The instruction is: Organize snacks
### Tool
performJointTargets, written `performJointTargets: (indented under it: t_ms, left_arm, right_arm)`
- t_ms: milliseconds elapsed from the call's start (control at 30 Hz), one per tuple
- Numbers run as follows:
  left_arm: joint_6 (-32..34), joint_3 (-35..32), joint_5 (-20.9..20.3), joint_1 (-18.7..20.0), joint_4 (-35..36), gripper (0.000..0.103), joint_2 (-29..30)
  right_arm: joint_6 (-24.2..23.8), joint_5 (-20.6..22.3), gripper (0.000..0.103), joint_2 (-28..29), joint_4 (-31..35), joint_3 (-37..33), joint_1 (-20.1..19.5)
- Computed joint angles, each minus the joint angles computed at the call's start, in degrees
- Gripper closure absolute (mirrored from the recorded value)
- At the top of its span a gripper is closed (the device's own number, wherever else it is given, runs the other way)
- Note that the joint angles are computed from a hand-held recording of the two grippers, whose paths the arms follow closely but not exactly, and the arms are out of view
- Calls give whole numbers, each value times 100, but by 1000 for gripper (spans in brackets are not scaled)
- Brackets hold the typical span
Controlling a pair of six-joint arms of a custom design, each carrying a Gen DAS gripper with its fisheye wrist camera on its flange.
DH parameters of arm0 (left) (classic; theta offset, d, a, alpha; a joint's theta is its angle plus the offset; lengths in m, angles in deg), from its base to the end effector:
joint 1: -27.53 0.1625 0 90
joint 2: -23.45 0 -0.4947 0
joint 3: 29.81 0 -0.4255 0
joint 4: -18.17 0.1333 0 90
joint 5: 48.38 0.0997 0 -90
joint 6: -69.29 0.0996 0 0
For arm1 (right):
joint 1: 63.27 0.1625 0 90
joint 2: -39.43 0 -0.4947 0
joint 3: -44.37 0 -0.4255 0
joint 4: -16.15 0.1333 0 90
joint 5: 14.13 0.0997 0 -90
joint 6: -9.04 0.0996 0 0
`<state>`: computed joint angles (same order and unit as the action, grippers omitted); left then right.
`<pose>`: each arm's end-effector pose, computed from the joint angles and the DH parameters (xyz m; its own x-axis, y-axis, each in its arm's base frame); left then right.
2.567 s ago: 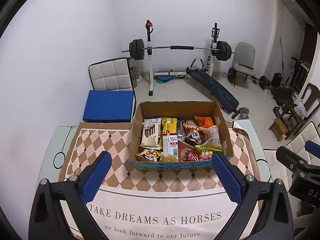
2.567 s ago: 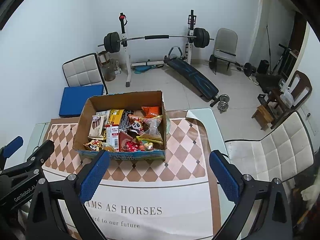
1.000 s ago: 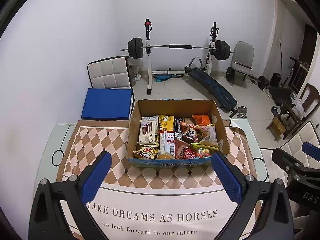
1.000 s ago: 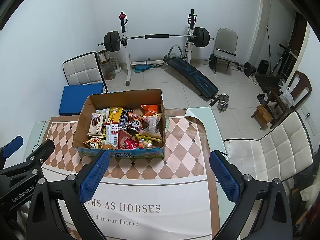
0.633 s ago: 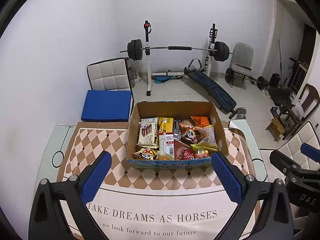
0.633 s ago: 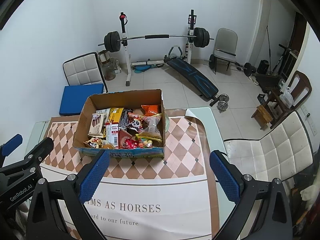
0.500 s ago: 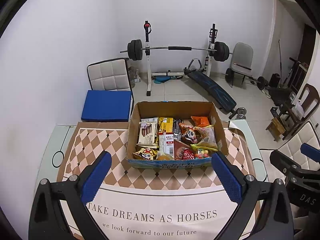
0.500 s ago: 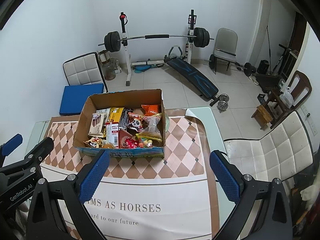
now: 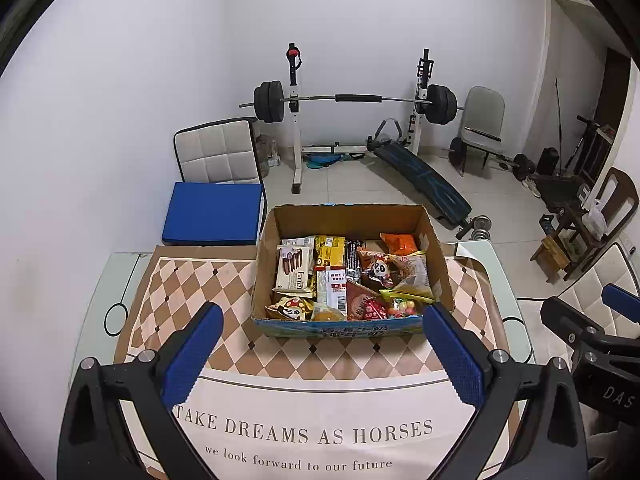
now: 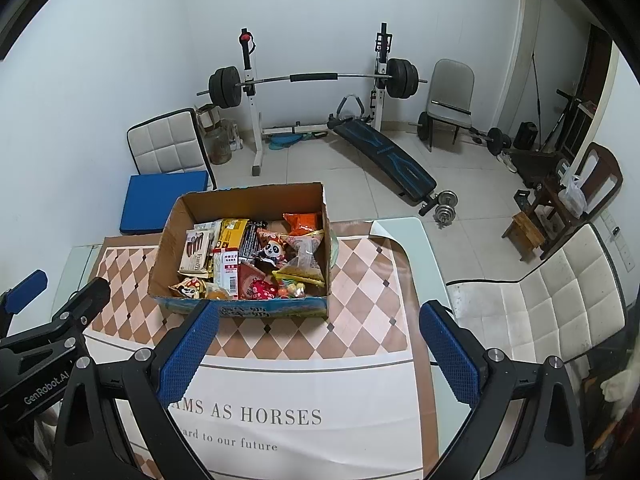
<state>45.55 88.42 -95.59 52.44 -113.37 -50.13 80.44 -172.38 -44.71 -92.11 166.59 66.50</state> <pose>-0.4034 -0.4089 0.2596 -0.6169 0.4542 -0.6428 0.7180 0.6592 -0.2234 0.3299 -0.3326 0.3237 -0.5970 0.5325 0.6001 -0.1130 0.6847 -0.7200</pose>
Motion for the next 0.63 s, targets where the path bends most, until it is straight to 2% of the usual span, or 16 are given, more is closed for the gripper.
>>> performJointTargets:
  t_ms: [633]
  left_arm:
    - [39, -51, -28, -24, 37, 1, -15]
  right_arm:
    - [66, -11, 1, 6, 67, -16, 26]
